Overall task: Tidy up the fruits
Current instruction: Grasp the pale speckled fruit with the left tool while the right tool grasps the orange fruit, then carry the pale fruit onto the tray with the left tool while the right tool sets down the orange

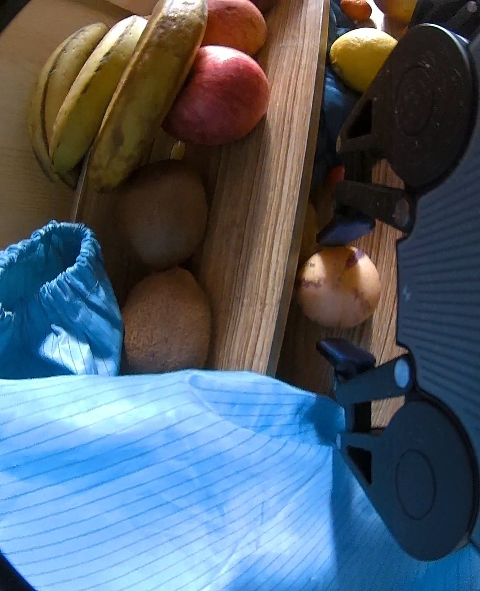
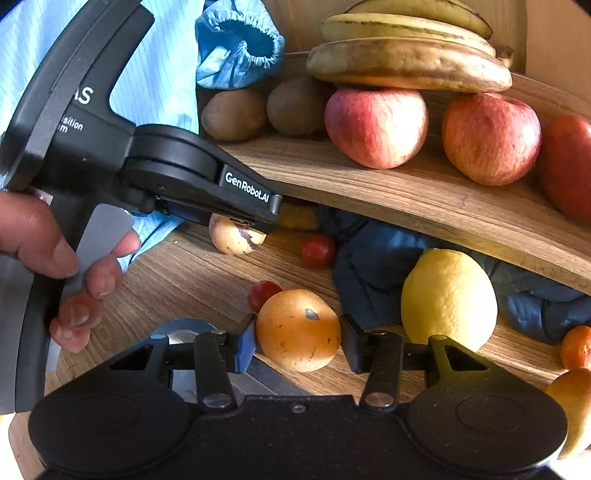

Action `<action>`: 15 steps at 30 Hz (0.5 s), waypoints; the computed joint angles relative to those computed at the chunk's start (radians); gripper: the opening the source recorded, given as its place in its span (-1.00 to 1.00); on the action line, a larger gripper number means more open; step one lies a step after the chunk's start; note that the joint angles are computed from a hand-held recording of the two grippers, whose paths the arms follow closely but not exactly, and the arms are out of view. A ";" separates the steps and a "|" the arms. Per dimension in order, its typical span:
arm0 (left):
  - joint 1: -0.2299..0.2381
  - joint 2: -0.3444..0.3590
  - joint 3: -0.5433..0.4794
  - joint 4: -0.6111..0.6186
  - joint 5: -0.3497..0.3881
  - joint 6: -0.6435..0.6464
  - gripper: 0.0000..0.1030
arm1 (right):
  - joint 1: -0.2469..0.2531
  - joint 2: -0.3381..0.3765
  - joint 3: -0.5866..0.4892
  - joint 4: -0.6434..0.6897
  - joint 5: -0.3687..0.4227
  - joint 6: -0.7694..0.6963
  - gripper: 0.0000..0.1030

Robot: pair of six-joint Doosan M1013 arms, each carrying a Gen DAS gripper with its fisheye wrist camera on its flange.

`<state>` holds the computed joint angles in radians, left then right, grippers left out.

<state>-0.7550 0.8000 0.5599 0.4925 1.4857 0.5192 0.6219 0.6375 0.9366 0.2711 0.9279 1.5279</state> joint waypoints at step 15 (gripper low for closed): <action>-0.021 -0.119 0.198 0.000 -0.109 -0.058 0.02 | 0.024 -0.055 0.050 -0.079 -0.050 0.059 -0.05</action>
<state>-0.7756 0.6809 0.7574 0.4930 1.3767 0.4615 0.6459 0.5826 0.9864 0.1917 0.8781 1.5868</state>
